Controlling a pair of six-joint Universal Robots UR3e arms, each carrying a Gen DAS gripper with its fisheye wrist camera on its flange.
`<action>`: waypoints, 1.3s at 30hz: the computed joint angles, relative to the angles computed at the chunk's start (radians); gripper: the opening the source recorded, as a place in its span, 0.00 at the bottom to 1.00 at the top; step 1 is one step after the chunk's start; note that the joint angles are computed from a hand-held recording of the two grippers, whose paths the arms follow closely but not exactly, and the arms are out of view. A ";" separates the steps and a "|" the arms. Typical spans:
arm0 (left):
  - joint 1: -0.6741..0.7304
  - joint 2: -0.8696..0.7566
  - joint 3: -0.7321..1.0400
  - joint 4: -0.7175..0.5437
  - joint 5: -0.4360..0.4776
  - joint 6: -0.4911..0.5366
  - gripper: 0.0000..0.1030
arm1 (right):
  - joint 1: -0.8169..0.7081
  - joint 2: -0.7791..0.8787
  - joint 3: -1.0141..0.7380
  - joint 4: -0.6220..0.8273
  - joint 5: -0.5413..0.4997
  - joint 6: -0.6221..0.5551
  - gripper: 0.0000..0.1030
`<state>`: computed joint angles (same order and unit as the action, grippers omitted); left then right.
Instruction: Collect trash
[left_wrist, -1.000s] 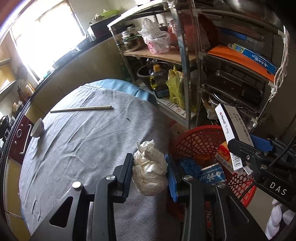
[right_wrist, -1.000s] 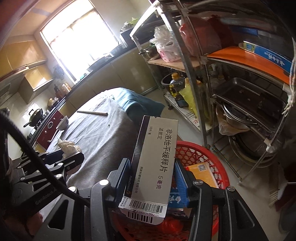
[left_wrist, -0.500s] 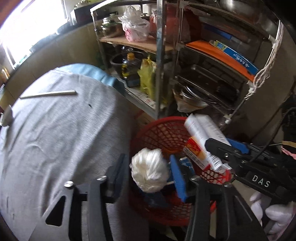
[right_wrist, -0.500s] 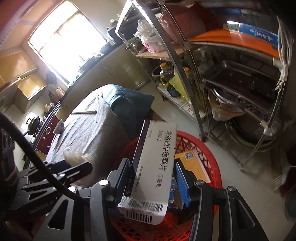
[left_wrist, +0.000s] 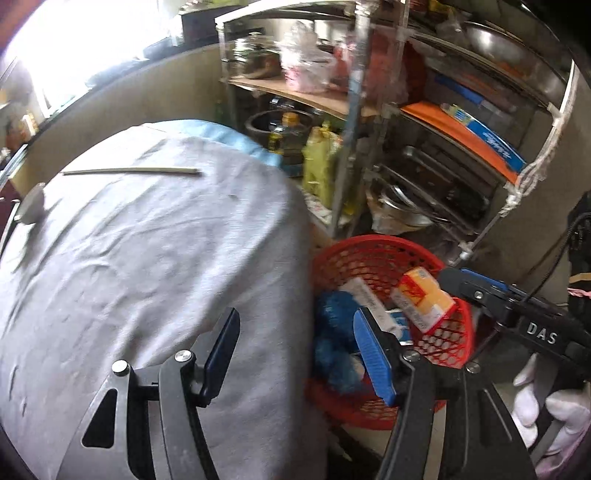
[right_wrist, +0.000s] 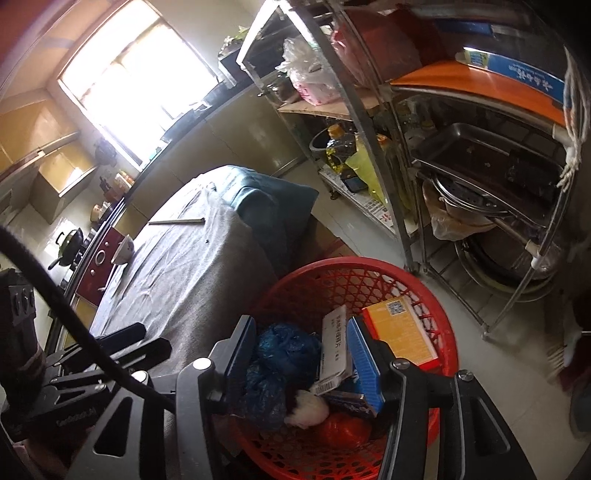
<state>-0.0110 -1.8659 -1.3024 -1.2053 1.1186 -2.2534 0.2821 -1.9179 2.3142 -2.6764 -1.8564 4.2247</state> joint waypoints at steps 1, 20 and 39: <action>0.013 0.012 -0.015 0.031 0.007 -0.009 0.64 | 0.011 0.015 -0.015 0.003 -0.005 0.001 0.54; 0.350 0.046 -0.016 0.180 -0.077 -0.053 0.75 | 0.246 0.524 -0.644 0.149 -0.071 -0.095 0.54; 0.598 -0.050 0.070 0.275 -0.064 -0.124 0.76 | 0.375 1.199 -1.811 0.575 -0.046 -0.342 0.54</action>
<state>0.5867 -1.9162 -1.2325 -0.9307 1.0544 -2.3777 0.6572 -0.7193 0.5036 -2.1015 -1.9027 3.8828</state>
